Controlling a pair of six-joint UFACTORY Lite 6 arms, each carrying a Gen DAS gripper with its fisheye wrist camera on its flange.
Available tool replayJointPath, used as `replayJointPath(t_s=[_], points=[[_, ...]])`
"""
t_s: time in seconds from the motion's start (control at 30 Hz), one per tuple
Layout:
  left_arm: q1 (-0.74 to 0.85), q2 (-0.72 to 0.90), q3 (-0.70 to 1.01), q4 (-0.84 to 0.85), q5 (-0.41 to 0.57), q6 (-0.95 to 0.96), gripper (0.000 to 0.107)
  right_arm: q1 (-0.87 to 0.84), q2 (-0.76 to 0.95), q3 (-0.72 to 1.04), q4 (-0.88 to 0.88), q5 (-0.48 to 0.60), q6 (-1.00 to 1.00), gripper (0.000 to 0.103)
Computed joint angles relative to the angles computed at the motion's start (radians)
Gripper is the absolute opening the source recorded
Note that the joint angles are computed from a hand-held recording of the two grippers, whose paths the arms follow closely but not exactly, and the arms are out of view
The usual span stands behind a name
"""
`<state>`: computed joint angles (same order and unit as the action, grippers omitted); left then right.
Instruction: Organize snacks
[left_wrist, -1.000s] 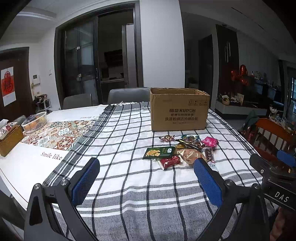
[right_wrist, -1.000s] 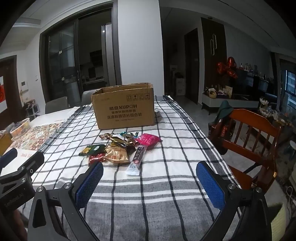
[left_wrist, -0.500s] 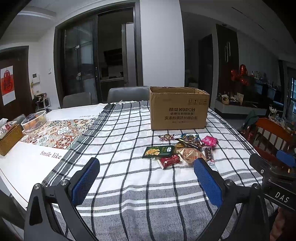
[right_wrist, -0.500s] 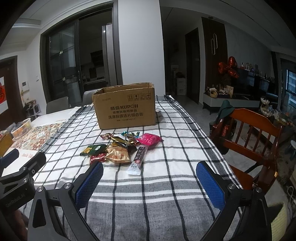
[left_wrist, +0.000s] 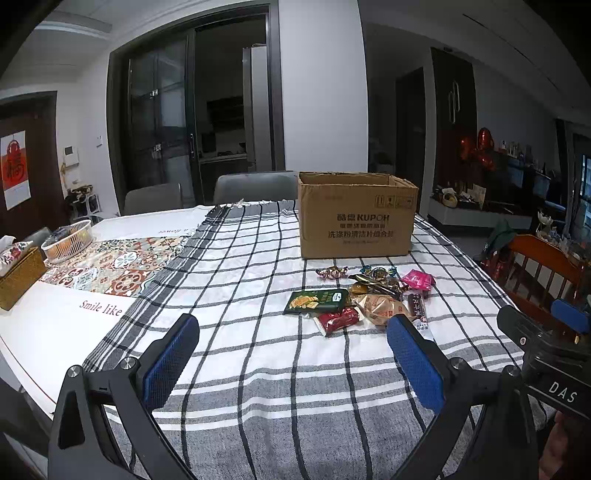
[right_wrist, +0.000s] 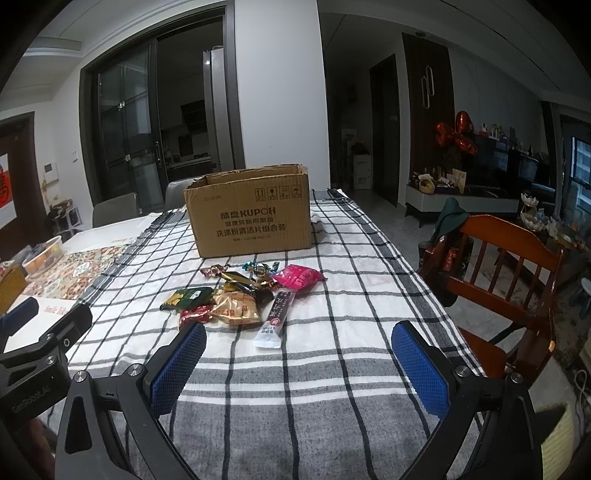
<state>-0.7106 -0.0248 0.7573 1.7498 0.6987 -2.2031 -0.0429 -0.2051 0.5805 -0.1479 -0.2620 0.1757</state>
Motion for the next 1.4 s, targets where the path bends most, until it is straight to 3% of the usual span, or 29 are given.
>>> replayJointPath(t_s=[1.03,1.4], points=[[-0.007,0.003,-0.023,0.034,0.010,-0.049,0.103,-0.008,-0.003,0.004,-0.038,0.009,0.036,0.102],[0.037,0.010,0.025,-0.012,-0.043,0.064,0.103,0.027,0.070,0.039,0.003,-0.002,-0.002,0.102]])
